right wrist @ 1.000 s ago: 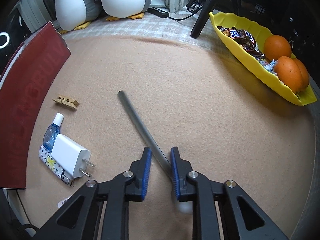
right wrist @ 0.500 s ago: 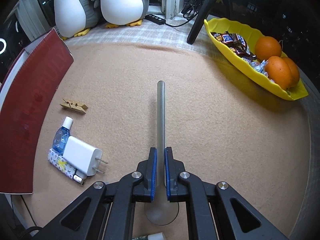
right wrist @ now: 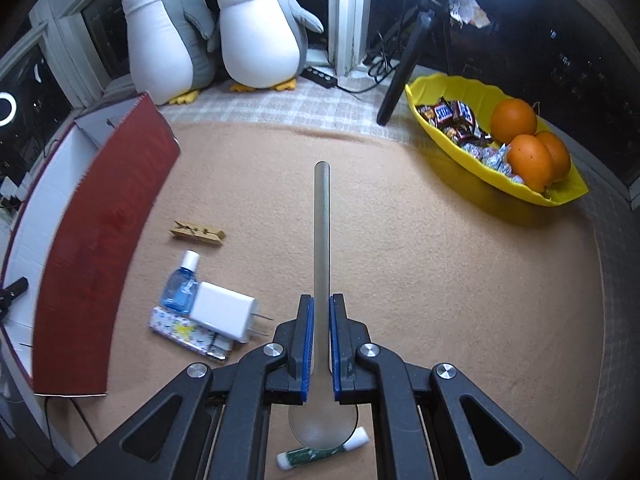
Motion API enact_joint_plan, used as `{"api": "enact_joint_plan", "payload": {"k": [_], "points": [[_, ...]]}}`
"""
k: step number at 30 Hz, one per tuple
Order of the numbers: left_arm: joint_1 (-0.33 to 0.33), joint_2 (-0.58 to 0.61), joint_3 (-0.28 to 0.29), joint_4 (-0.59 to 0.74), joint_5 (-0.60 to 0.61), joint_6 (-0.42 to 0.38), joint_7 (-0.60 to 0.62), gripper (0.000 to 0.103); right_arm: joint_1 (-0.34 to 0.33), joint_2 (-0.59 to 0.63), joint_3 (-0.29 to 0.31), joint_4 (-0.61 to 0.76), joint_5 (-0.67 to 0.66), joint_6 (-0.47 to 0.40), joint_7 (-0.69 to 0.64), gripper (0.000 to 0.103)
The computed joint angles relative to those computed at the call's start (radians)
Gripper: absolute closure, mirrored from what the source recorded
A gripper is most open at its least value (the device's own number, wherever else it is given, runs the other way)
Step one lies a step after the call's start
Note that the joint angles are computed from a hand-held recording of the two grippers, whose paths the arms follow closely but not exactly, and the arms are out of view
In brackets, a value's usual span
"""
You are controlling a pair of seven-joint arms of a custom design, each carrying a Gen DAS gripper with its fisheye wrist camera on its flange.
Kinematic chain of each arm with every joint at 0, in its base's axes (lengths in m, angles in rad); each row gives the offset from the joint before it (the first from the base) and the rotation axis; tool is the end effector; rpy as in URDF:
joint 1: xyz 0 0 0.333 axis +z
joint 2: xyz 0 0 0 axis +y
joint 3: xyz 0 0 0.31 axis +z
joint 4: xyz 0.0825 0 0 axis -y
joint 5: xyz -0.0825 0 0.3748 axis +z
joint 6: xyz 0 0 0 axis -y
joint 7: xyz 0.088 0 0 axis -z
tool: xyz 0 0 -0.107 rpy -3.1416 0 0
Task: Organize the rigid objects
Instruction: 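Carry the metal spoon into the box and release it with the right gripper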
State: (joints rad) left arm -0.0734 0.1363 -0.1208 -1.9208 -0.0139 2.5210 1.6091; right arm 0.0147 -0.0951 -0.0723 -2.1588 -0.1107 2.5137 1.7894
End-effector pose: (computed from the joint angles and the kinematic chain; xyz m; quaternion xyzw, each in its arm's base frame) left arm 0.6091 -0.1167 0.4710 -0.6091 0.7588 -0.1835 0.1397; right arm 0.5468 -0.0315 0.4865 -0.6156 0.7550 -0.1735 0.1449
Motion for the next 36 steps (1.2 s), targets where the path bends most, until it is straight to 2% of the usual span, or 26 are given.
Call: {"api": "enact_joint_plan", "payload": {"k": [11,17,23,30,32,33,34,36], "points": [[0.026,0.001,-0.010,-0.017,-0.150,0.011,0.117,0.094,0.097,-0.029,0.057,0.066,0.046,0.013,0.026,0.096],[0.032,0.001,-0.012,-0.015,-0.196,0.012,0.166,0.094,0.161,0.048,0.088,0.147,0.114,0.021,0.000,0.096],[0.037,-0.002,-0.013,-0.017,-0.236,0.024,0.208,0.094,0.200,0.161,0.120,0.257,0.113,-0.015,0.002,0.096],[0.041,0.001,-0.014,-0.016,-0.270,0.024,0.242,0.094,0.211,0.267,0.132,0.356,0.113,-0.053,0.025,0.096],[0.042,0.005,-0.013,-0.013,-0.276,0.020,0.246,0.094,0.204,0.295,0.141,0.383,0.143,-0.061,-0.004,0.096],[0.042,0.006,-0.013,-0.012,-0.278,0.019,0.246,0.094,0.204,0.302,0.140,0.391,0.144,-0.066,0.008,0.091],[0.042,0.007,-0.013,-0.011,-0.278,0.019,0.245,0.094,0.204,0.301,0.137,0.387,0.144,-0.061,0.027,0.076],[0.042,0.006,-0.012,-0.013,-0.279,0.021,0.244,0.094,0.205,0.284,0.135,0.356,0.134,-0.022,0.036,0.066]]}}
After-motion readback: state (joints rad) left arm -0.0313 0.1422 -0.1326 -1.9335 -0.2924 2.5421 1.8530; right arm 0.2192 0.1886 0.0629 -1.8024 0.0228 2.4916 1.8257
